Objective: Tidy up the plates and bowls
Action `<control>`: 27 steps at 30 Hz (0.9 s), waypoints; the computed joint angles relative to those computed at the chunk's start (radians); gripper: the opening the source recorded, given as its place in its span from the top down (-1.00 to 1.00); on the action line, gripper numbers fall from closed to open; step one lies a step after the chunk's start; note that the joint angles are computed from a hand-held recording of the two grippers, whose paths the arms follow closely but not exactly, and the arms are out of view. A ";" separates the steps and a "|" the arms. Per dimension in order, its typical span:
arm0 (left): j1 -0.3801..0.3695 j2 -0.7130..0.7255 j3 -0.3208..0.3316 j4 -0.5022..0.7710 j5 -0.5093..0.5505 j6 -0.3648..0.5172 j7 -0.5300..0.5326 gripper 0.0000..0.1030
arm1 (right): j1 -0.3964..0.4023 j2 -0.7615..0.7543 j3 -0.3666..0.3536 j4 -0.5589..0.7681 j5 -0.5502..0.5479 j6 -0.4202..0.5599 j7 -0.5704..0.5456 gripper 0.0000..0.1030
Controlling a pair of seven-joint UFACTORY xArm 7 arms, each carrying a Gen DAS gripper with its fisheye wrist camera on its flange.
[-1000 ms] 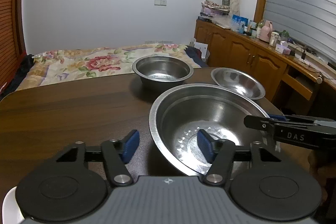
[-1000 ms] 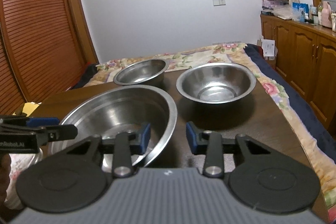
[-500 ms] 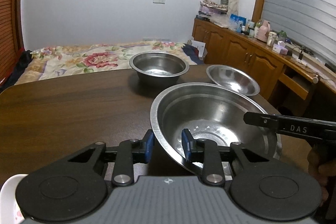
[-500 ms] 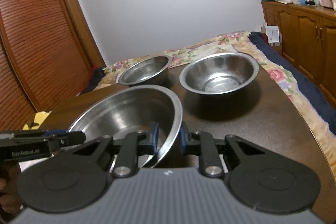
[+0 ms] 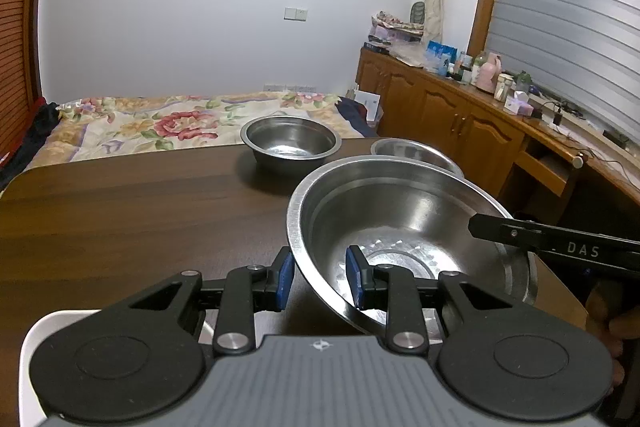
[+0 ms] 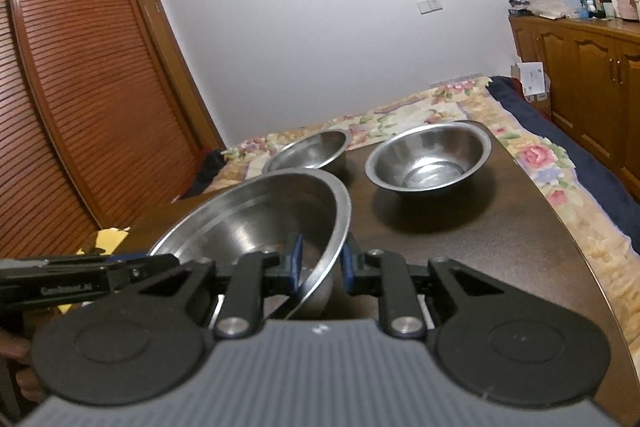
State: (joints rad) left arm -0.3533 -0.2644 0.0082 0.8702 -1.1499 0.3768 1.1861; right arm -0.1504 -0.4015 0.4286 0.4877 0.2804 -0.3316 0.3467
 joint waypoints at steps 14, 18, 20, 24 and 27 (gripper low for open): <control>-0.001 -0.063 0.030 -0.062 0.028 0.022 0.012 0.42 | 0.080 -0.019 -0.042 -0.047 -0.010 -0.033 0.004 0.57; -0.003 -0.070 0.035 -0.077 0.043 0.027 0.014 0.42 | 0.108 -0.022 -0.066 -0.060 -0.014 -0.035 0.012 0.57; -0.006 -0.082 0.037 -0.092 0.043 0.026 0.017 0.42 | 0.110 -0.026 -0.064 -0.066 -0.010 -0.034 0.016 0.57; -0.014 -0.100 0.047 -0.111 0.048 0.034 0.021 0.42 | 0.106 -0.043 -0.051 -0.084 -0.005 -0.026 0.023 0.57; -0.018 -0.104 0.051 -0.119 0.052 0.038 0.022 0.42 | 0.118 -0.050 -0.065 -0.096 -0.015 -0.026 0.034 0.57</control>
